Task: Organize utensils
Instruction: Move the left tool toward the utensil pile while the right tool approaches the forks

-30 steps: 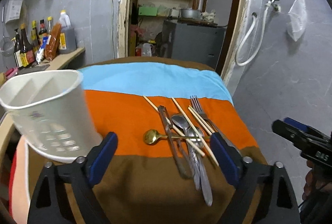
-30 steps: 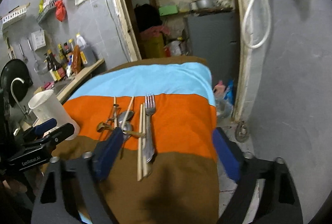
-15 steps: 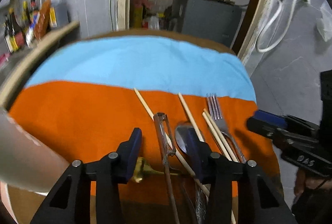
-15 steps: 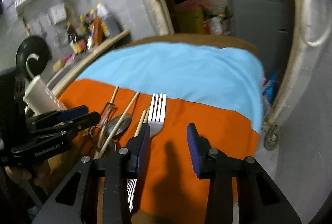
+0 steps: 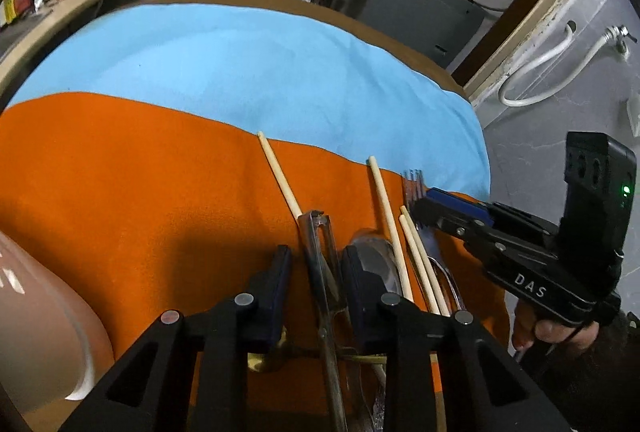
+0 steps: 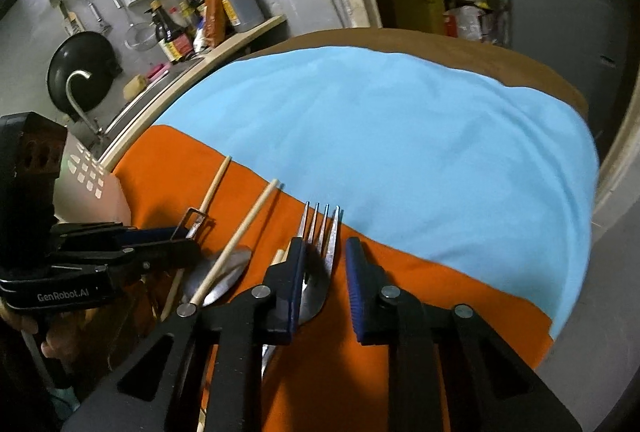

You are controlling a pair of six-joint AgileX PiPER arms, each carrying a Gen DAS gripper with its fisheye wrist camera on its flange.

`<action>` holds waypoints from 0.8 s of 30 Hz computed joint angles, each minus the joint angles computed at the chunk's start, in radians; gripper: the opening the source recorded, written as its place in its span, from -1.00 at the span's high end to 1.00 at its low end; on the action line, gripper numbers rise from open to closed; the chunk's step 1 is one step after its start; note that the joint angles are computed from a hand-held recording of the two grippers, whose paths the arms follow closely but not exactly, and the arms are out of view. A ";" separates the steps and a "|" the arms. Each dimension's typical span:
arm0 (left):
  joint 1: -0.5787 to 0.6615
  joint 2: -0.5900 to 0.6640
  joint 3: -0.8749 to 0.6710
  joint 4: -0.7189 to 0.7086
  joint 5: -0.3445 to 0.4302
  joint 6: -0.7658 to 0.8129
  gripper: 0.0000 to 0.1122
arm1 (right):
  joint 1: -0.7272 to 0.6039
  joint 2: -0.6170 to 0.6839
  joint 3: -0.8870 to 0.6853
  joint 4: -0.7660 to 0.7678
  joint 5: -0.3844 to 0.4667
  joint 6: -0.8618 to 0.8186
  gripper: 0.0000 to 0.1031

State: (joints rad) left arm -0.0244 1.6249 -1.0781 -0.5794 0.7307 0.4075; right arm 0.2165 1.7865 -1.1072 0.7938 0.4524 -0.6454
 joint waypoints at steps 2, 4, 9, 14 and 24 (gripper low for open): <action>0.011 0.017 -0.025 -0.008 0.031 -0.006 0.57 | -0.011 0.021 -0.030 0.002 0.038 -0.004 0.71; 0.009 0.021 -0.031 -0.004 0.043 -0.021 0.57 | -0.019 0.043 -0.068 -0.008 0.085 0.014 0.71; -0.024 0.022 -0.054 0.053 0.054 -0.088 0.72 | -0.011 0.083 -0.140 -0.081 0.148 0.081 0.73; -0.027 0.000 -0.045 0.054 0.051 -0.123 0.80 | 0.026 0.057 -0.135 -0.191 0.146 0.201 0.75; -0.042 -0.021 -0.043 0.071 0.066 -0.146 0.82 | 0.012 -0.049 -0.007 -0.140 0.146 0.136 0.86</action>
